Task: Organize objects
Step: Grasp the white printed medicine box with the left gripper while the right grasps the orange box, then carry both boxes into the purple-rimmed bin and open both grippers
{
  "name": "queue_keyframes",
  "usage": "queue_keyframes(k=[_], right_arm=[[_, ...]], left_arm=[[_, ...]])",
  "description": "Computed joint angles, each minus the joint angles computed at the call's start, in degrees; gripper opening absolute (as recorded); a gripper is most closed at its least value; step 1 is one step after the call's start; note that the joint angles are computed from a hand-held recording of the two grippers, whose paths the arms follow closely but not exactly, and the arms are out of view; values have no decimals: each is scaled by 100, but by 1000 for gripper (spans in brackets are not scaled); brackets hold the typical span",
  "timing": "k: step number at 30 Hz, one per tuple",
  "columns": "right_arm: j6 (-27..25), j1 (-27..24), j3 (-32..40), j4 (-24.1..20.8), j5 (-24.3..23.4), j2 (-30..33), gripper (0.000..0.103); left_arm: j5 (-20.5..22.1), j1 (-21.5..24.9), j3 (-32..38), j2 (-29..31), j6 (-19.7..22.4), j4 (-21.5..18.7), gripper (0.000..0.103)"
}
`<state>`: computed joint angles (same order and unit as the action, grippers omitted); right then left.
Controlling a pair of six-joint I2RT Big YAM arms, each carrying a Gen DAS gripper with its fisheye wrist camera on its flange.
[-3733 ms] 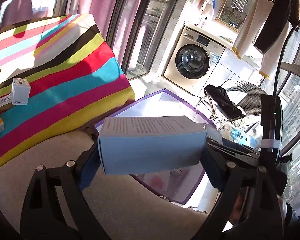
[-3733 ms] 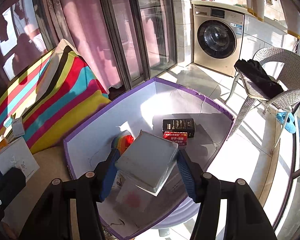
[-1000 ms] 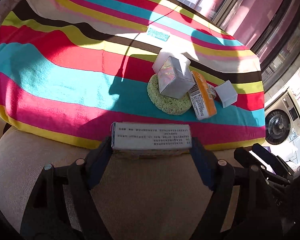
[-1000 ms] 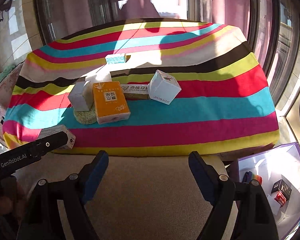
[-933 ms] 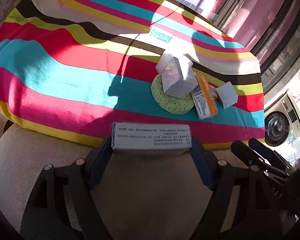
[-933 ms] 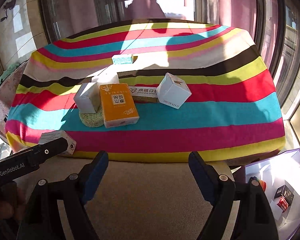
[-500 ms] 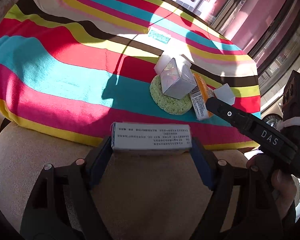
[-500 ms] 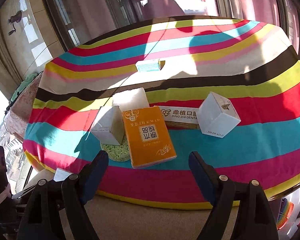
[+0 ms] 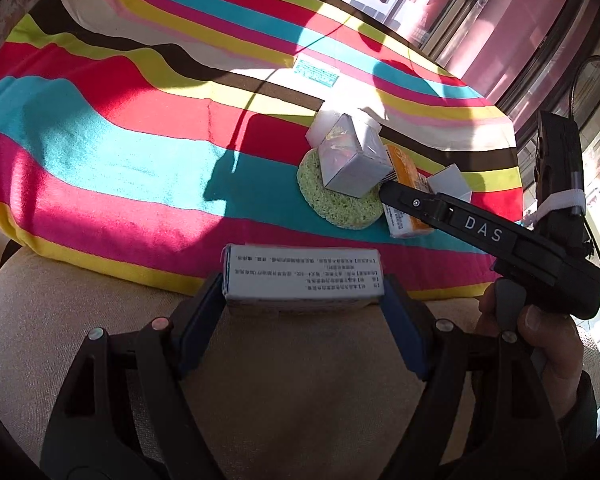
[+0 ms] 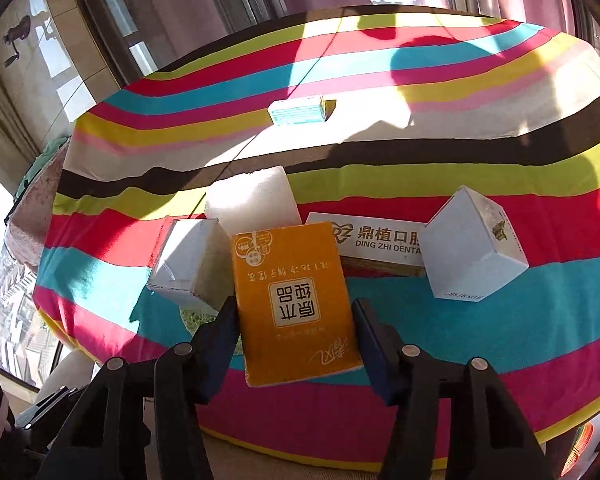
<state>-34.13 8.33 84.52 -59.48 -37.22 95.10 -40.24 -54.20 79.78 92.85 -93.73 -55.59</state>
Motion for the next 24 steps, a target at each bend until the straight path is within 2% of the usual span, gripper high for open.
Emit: queue_keyframes(k=[8, 19, 24], right_arm=[[123, -292, -416, 439, -182, -419, 53], [19, -810, -891, 492, -357, -959, 53], [-39, -1146, -994, 436, -437, -1095, 53]], left_arm=[[-283, -161, 208, 81, 261, -84, 80], [-286, -278, 781, 408, 586, -457, 80], [-322, -336, 1190, 658, 764, -753, 80]])
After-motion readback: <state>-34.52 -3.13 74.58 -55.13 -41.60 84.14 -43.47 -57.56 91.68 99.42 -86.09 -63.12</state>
